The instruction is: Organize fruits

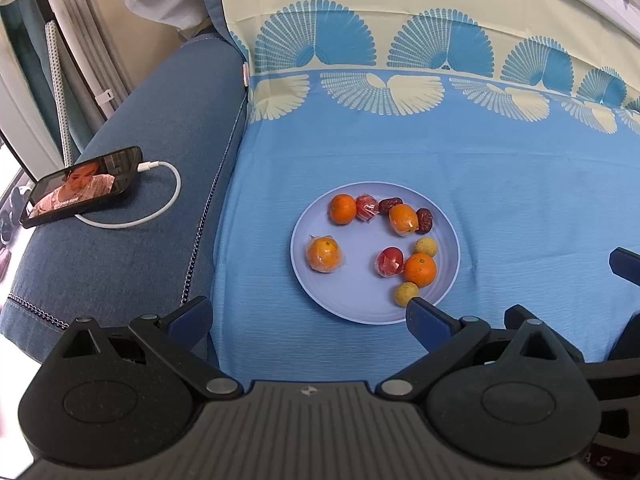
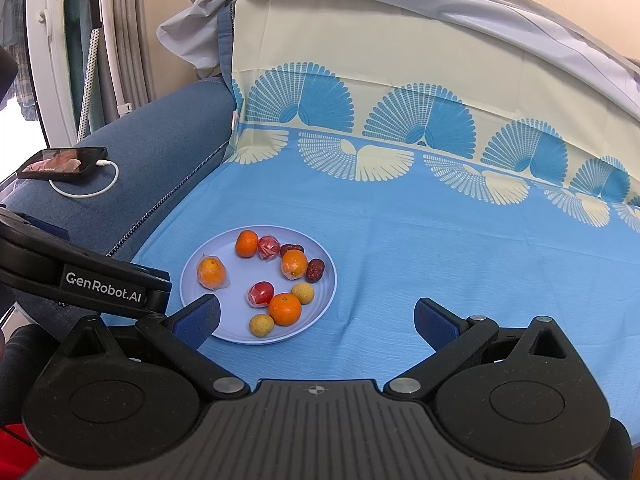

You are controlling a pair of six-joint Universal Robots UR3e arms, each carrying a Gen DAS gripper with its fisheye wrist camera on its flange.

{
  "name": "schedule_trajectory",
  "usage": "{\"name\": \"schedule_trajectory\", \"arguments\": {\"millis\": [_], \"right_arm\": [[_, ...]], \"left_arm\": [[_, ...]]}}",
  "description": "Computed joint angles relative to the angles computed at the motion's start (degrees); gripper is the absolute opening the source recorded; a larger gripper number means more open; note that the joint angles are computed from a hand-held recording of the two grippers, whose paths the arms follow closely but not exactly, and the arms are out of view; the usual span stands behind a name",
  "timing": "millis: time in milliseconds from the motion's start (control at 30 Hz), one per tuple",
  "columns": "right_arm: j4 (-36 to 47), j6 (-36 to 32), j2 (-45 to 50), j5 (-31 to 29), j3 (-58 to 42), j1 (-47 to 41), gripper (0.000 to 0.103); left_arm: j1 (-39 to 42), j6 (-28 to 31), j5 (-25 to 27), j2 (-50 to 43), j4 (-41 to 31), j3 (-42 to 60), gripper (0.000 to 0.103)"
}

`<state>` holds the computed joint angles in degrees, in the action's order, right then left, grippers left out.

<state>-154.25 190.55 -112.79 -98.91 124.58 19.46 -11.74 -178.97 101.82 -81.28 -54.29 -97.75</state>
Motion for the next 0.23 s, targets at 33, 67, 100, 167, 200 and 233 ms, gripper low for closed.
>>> {"name": "schedule_trajectory", "arguments": {"millis": [33, 67, 100, 167, 200, 233], "right_arm": [[-0.03, 0.05, 0.08, -0.06, -0.05, 0.06, 0.102], [-0.03, 0.05, 0.08, -0.06, -0.05, 0.06, 0.102], [-0.01, 0.08, 0.11, -0.06, -0.08, 0.09, 0.102], [-0.04, 0.06, 0.09, -0.03, -0.03, 0.05, 0.102], [-0.01, 0.20, 0.25, -0.19, -0.18, 0.22, 0.102], [-0.01, 0.20, 0.25, -0.19, -0.18, 0.22, 0.102]], "left_arm": [[-0.06, -0.32, 0.22, -0.18, -0.15, 0.16, 0.103], [-0.09, -0.55, 0.58, -0.22, -0.13, 0.14, 0.103], [-0.12, -0.59, 0.74, -0.22, 0.15, 0.03, 0.103], [-0.13, -0.48, 0.66, -0.21, 0.23, 0.02, 0.103], [-0.13, -0.45, 0.62, -0.26, 0.09, 0.16, 0.103], [-0.20, -0.48, 0.70, -0.37, -0.04, 0.33, 0.103]]}}
